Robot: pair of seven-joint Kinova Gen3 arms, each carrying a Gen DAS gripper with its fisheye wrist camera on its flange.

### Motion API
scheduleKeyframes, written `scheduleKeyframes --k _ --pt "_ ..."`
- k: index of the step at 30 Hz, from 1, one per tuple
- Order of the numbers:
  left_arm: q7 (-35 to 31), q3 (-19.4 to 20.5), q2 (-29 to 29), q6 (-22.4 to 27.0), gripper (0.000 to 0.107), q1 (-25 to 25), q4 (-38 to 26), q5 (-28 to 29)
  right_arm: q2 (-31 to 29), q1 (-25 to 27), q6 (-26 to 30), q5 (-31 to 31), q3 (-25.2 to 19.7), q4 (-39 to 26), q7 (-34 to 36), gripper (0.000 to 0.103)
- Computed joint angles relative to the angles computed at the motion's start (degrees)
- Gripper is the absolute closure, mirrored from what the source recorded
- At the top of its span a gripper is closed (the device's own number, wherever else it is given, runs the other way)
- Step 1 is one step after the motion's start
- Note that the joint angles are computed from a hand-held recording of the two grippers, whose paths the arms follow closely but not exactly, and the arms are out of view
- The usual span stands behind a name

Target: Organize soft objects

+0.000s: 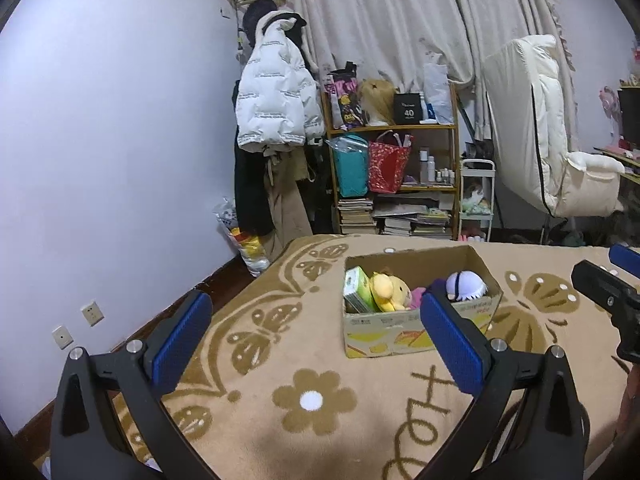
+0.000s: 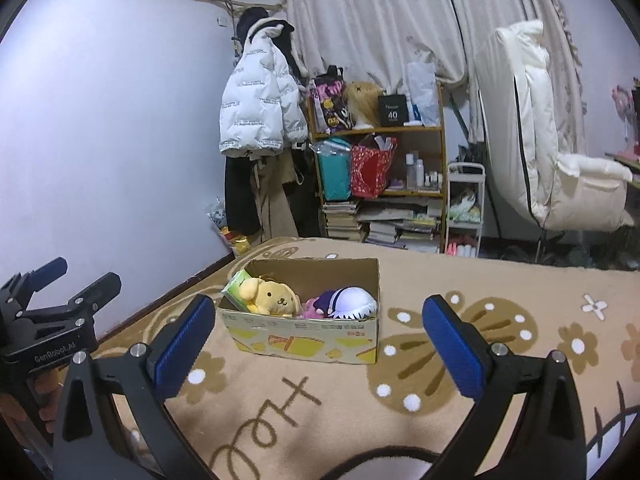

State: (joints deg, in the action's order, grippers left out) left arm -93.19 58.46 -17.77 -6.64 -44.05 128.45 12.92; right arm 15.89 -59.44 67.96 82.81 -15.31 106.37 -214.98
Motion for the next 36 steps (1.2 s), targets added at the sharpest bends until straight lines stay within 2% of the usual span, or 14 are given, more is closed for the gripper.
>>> scheduleKeyframes --k 2,4,15,25,36 --pt "-0.37 0.65 0.82 -0.32 0.005 -0.25 0.21 -0.17 0.25 -0.21 0.11 0.43 -0.06 0.66 -1.51 0.000" --pt "-0.80 3.06 0.55 -0.77 0.005 -2.36 0.39 0.28 0.39 -0.03 -0.35 0.58 -0.05 1.03 -2.46 0.000" --pt "-1.84 7.26 0.78 -0.52 0.005 -5.70 0.07 -0.30 1.32 0.95 -2.82 0.49 0.25 2.42 -4.52 0.000" --pt "0.16 9.10 0.14 0.10 0.005 -7.49 -0.25 -2.44 1.34 1.39 -4.06 0.09 0.47 2.57 -4.63 0.000" --pt "1.86 9.36 -0.12 0.11 0.005 -7.76 -0.25 -3.94 1.76 1.42 -4.65 0.15 0.53 2.85 -5.50 0.000"
